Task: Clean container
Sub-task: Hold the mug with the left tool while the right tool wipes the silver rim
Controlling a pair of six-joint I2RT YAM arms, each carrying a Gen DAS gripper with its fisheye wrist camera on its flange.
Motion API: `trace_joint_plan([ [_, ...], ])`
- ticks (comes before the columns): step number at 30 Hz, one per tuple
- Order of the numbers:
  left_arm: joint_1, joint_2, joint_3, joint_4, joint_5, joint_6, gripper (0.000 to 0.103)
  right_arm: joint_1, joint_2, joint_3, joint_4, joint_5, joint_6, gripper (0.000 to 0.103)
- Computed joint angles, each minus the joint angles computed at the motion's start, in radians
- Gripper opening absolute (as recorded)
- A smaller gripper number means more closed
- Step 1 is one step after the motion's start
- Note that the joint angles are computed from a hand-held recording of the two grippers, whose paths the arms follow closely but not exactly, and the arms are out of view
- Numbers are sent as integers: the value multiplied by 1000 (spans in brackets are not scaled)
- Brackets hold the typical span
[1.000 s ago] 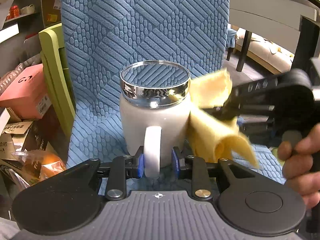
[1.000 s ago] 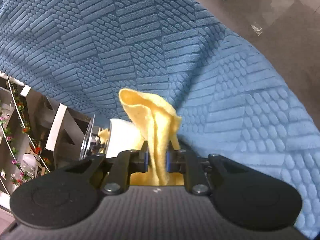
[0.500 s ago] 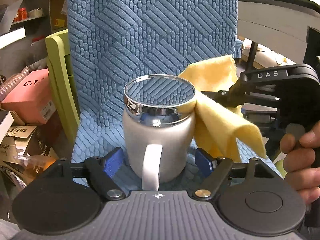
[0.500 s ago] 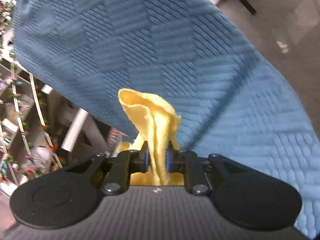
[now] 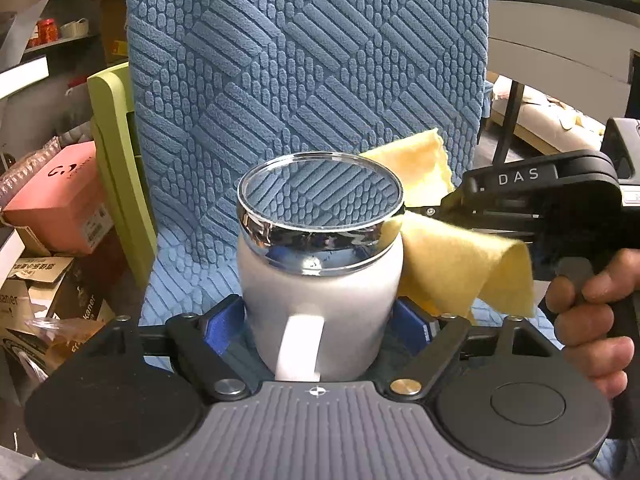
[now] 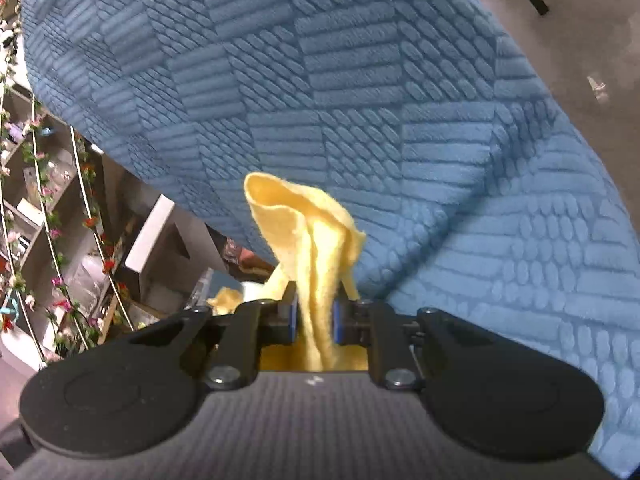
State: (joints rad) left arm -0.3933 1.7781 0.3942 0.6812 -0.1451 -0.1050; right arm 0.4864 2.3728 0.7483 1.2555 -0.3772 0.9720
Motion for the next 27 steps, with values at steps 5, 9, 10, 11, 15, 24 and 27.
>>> trace_joint_plan([
  [5,-9,15,14,-2,-18,-9,87,-22,36,20,62,-61,-6,18],
  [9,-18,33,27,3,-35,-16,89,-16,35,56,-66,-52,-46,18],
  [10,-17,36,31,2,-35,-17,89,-14,37,61,-81,-47,-50,18],
  [11,-17,39,34,0,-36,-19,89,-14,38,62,-78,-49,-43,18],
  [15,-15,45,43,-7,-35,-26,90,-25,43,39,26,-78,-21,18],
  [24,-18,86,91,-30,-47,-26,91,-34,40,51,0,-94,-35,18],
  [27,-25,117,108,-19,-63,-7,91,-44,61,54,50,-119,-8,18],
])
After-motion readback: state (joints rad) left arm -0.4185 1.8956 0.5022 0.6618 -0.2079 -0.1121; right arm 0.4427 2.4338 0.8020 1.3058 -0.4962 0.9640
